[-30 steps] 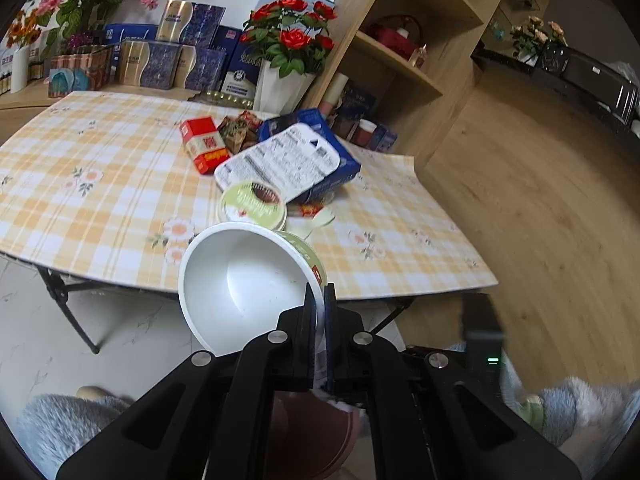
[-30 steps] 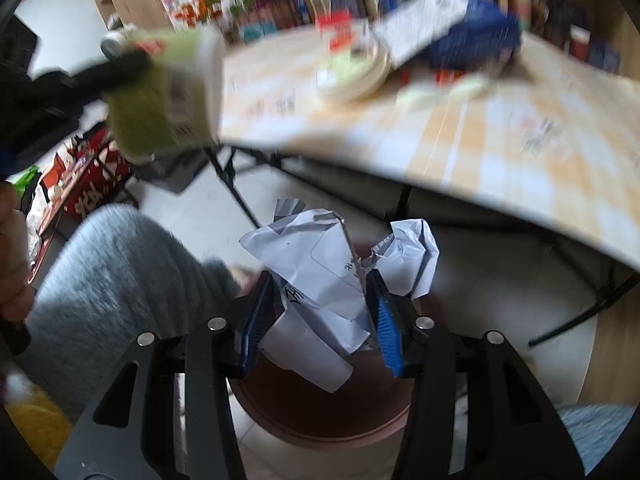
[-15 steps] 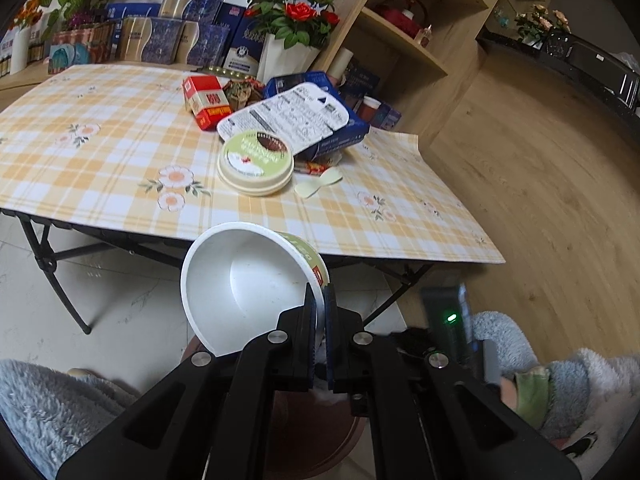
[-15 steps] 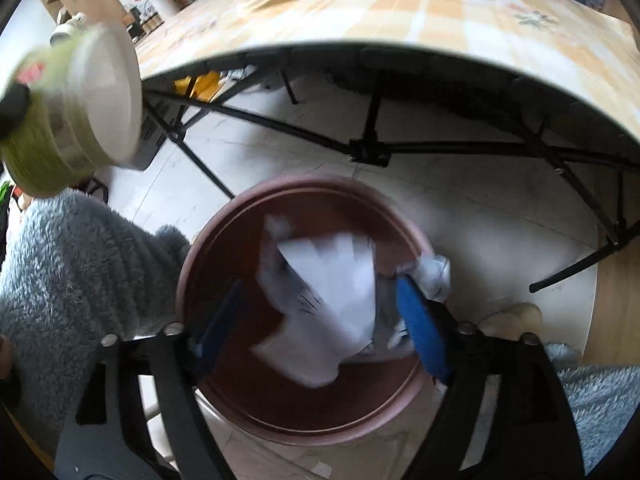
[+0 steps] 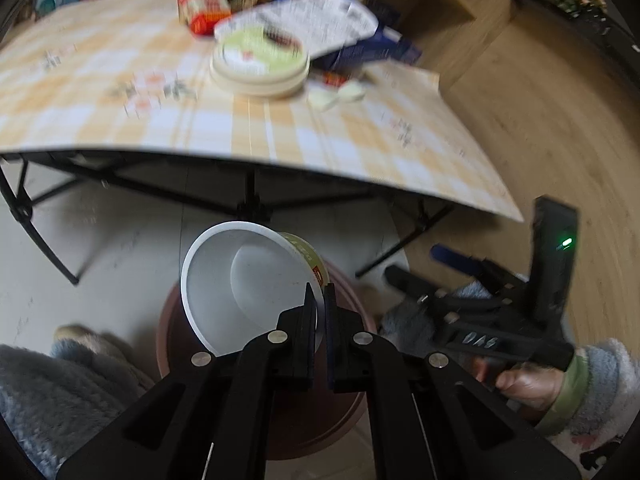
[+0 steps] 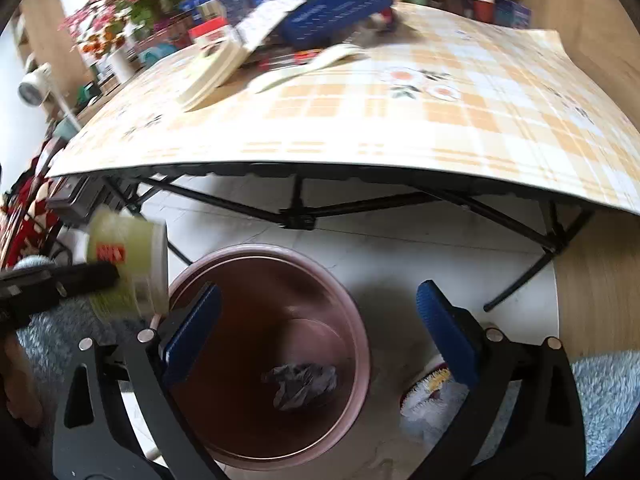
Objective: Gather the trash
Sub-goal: 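Carry paper and cup to the brown bin and open both tools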
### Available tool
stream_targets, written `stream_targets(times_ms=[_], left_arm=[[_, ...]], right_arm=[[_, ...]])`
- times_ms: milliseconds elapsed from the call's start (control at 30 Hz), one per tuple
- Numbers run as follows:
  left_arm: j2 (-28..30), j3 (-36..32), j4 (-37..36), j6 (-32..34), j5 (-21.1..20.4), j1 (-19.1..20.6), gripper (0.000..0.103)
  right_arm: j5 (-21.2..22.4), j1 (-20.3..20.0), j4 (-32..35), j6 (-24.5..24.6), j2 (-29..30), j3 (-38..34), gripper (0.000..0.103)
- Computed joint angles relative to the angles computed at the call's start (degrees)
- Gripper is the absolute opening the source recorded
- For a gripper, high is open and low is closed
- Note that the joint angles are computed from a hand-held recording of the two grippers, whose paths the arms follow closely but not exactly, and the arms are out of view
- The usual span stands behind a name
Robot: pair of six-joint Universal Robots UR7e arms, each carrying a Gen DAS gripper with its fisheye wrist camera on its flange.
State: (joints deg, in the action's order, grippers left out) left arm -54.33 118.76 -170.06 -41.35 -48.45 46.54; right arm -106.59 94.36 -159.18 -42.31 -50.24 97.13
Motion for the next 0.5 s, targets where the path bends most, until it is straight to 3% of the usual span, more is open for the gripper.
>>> stream_targets(times_ms=[300, 500], left_arm=[[1.8, -3.0, 5.9, -5.4, -5.8, 5.2, 0.004], [2.3, -3.6, 6.9, -6.8, -6.7, 6.4, 0.007]], right_arm=[[-1.6, -1.3, -0.3, 4.4, 0.9, -1.8, 0.096], [-1.8, -1.5, -0.1, 5.9, 0.9, -2.0, 0.096]])
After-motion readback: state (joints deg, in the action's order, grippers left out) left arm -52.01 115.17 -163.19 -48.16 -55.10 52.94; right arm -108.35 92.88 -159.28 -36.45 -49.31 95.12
